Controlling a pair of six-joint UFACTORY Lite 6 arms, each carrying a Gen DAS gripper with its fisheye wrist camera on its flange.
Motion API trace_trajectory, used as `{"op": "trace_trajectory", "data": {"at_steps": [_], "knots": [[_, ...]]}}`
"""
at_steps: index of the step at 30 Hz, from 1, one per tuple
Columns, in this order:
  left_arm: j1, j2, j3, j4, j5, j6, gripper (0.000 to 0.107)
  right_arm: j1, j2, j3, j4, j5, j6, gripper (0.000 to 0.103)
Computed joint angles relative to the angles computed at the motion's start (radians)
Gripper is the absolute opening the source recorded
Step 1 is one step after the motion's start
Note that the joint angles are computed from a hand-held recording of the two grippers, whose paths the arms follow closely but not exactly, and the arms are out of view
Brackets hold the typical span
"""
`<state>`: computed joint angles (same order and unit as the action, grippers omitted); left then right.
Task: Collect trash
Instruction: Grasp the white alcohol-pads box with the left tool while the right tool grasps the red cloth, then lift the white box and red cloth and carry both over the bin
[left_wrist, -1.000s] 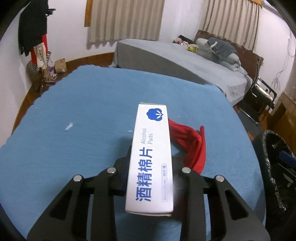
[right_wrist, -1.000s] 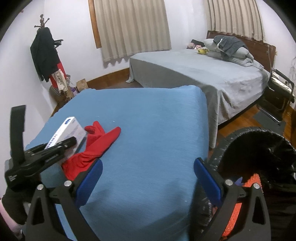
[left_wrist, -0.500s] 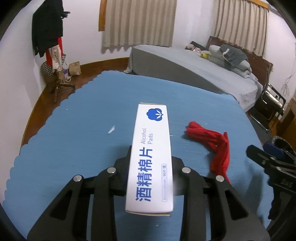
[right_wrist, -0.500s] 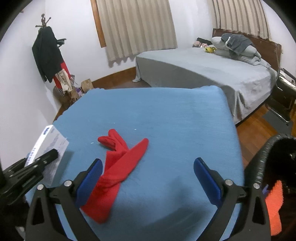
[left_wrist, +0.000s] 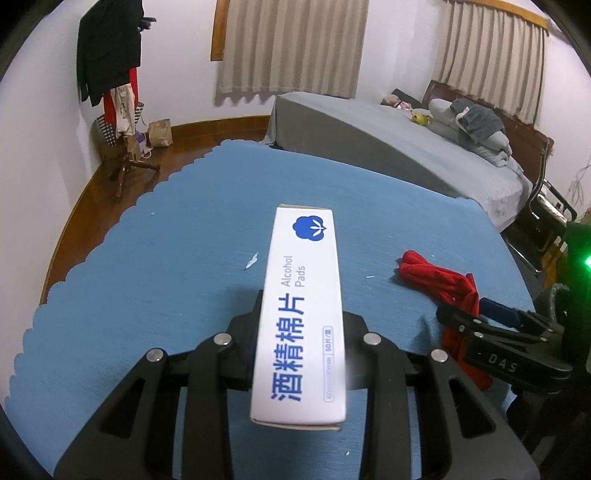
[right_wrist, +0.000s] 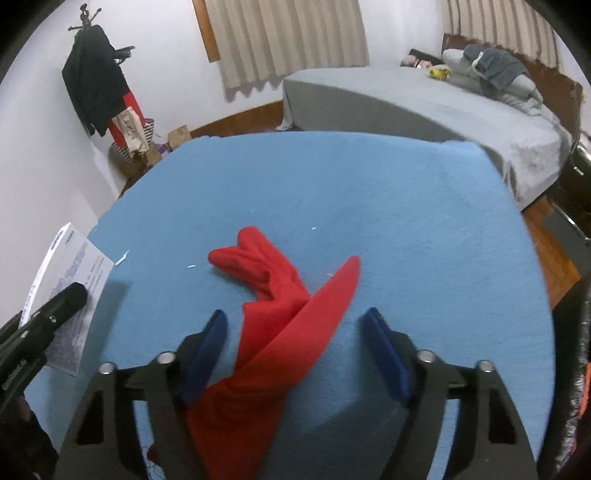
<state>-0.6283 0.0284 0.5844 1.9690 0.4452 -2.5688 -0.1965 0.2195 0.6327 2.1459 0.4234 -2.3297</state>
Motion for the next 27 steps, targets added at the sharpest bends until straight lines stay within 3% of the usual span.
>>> {"op": "trace_trajectory", "data": {"at_steps": [5, 8, 27], "knots": [[0.004, 0.004, -0.003, 0.03, -0.003, -0.029, 0.03, -0.022, 0.002, 0.022, -0.151, 0.013, 0.114, 0.032], [-0.01, 0.002, 0.006, 0.008, -0.004, -0.01, 0.03, -0.052, 0.02, 0.049, -0.282, 0.05, 0.226, 0.02], [-0.195, -0.009, 0.15, -0.338, 0.055, 0.3, 0.03, -0.339, -0.259, -0.032, -0.689, 0.261, 0.516, 0.018]]}}
